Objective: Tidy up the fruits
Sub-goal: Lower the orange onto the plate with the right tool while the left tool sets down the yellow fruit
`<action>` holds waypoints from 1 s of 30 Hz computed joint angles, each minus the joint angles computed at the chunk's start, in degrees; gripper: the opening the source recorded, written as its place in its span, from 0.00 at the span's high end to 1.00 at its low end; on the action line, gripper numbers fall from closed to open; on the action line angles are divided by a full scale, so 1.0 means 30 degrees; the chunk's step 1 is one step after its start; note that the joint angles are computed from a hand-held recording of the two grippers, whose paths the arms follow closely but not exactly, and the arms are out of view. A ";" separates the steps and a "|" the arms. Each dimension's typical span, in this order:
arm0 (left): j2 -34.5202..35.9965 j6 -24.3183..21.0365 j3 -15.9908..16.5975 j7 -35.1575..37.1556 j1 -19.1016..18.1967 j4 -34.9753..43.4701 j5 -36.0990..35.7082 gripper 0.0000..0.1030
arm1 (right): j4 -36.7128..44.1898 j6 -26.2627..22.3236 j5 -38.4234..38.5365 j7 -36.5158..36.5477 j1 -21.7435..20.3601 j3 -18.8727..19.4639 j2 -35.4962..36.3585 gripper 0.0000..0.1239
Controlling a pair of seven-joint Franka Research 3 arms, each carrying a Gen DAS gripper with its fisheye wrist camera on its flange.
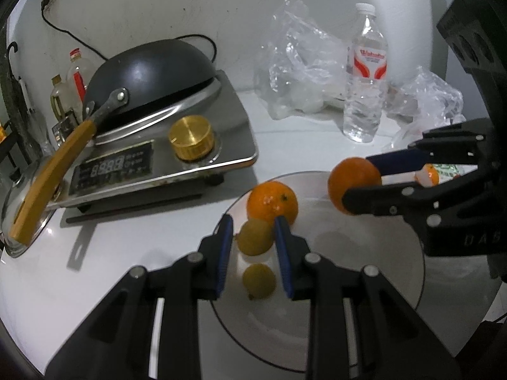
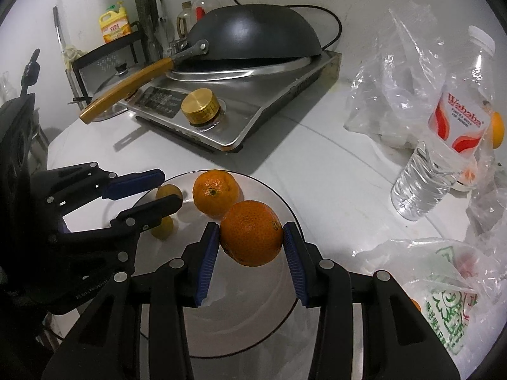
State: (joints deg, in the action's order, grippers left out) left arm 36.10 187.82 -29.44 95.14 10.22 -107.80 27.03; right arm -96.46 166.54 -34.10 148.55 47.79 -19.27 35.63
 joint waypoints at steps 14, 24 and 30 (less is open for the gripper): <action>0.0355 -0.0382 0.1463 0.0246 -0.1453 0.0684 -0.0348 0.73 | 0.1402 -0.0022 0.2235 -0.2117 -0.0857 0.0639 0.1359 0.64; 0.0293 -0.0607 0.1619 0.0454 -0.1676 0.0696 -0.0665 0.72 | 0.1828 0.0122 0.3601 -0.2984 -0.0701 0.0354 0.1891 0.64; 0.0205 -0.0693 0.1894 0.0492 -0.1954 0.0670 -0.0981 0.72 | 0.1885 0.0161 0.3955 -0.2826 -0.0246 -0.0207 0.2027 0.64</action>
